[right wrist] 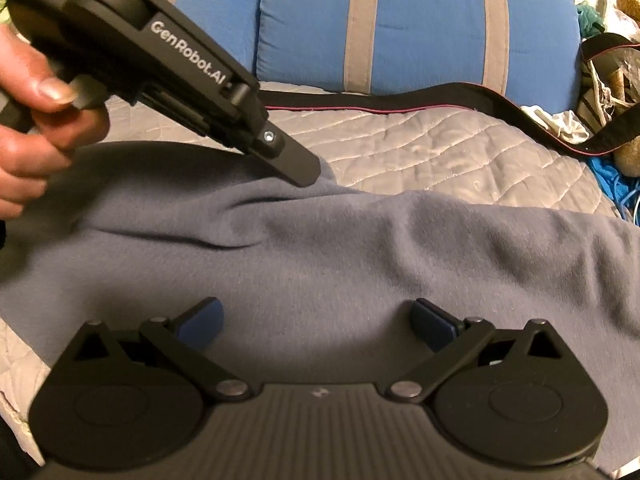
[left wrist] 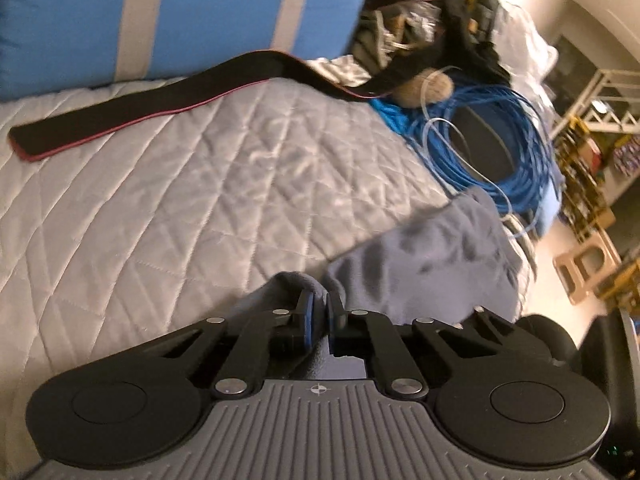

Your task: Fold clothes

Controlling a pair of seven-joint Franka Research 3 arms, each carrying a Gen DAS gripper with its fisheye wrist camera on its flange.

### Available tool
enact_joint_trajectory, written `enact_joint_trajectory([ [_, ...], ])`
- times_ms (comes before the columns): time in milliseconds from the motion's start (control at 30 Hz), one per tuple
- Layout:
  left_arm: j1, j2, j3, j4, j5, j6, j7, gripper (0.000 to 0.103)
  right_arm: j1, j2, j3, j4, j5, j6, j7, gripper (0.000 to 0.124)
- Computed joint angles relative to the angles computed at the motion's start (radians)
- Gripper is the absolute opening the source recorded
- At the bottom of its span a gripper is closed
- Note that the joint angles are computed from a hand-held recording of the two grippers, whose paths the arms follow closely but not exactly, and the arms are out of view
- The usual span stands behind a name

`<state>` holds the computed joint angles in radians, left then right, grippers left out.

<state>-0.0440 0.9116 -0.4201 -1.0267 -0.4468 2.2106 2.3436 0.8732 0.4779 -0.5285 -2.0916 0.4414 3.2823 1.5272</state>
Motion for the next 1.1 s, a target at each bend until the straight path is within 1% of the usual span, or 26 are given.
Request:
enact_joint_trajectory([
  [200,0.006,-0.036,-0.002,-0.055,0.003,0.01,0.028,0.006,0.014,0.009,-0.014,0.003,0.003,0.002,0.006,0.103],
  [367,0.012,-0.055,0.0,-0.085,0.002,0.013,0.044,0.006,0.002,0.012,-0.003,0.008,0.008,0.008,-0.003,0.103],
  [433,0.014,-0.064,0.0,-0.105,0.002,0.027,0.058,0.006,0.0,0.016,-0.002,0.013,0.012,0.009,-0.008,0.103],
  [633,0.025,-0.104,-0.012,-0.198,-0.001,0.106,0.137,0.006,-0.006,0.017,0.006,0.015,0.02,0.013,-0.02,0.103],
  [767,0.022,-0.116,-0.01,-0.223,0.014,0.118,0.167,0.006,-0.002,0.018,0.003,0.018,0.026,0.008,-0.024,0.103],
  [933,0.022,-0.106,-0.008,-0.205,0.017,0.106,0.16,0.007,0.0,0.018,0.001,0.018,0.025,0.007,-0.023,0.103],
  [1100,0.013,-0.074,-0.001,-0.153,0.019,0.085,0.118,0.007,0.001,0.019,-0.002,0.02,0.021,0.002,-0.019,0.103],
])
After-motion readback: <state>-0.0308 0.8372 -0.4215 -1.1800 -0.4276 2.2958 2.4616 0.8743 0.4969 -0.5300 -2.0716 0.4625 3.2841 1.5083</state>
